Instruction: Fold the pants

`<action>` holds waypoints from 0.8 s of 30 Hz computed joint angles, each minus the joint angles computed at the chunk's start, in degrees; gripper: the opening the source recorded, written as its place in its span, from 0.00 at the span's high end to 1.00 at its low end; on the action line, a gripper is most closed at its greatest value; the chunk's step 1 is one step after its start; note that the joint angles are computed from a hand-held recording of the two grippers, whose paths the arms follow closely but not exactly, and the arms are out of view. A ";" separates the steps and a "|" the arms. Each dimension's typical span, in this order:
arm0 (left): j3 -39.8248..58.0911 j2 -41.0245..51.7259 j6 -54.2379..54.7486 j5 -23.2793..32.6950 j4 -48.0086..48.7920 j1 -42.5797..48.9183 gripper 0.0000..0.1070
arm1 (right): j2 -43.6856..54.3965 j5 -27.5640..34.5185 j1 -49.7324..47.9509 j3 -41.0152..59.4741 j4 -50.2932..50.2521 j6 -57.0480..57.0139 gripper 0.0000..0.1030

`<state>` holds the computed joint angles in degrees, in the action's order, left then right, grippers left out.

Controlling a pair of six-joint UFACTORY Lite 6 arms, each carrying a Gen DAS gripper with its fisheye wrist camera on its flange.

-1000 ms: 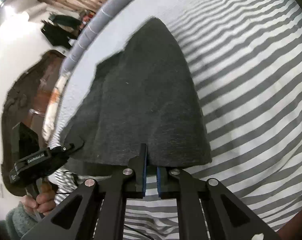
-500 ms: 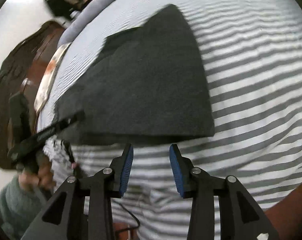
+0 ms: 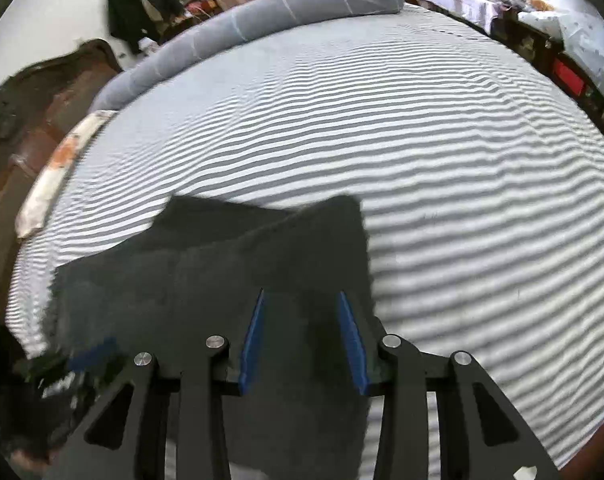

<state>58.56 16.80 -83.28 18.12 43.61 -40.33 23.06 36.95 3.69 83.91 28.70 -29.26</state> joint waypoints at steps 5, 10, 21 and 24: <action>-0.43 2.52 6.80 -3.91 -6.20 3.46 0.80 | 12.14 -0.21 2.57 11.95 -9.00 8.79 0.65; 0.25 1.97 10.99 -3.91 -10.44 4.48 0.80 | 13.20 -1.33 3.11 11.60 -12.21 8.86 0.65; 12.53 9.91 22.38 -1.35 -16.41 9.20 0.79 | -10.65 -1.51 0.75 -16.29 -7.55 -0.01 0.65; 11.00 9.49 19.63 -1.48 -14.67 8.74 0.79 | -17.95 -1.22 -0.25 -24.84 -5.90 -2.04 0.65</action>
<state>69.55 26.30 -63.65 16.64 28.94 -31.59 5.12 35.73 3.44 59.06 22.81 -31.30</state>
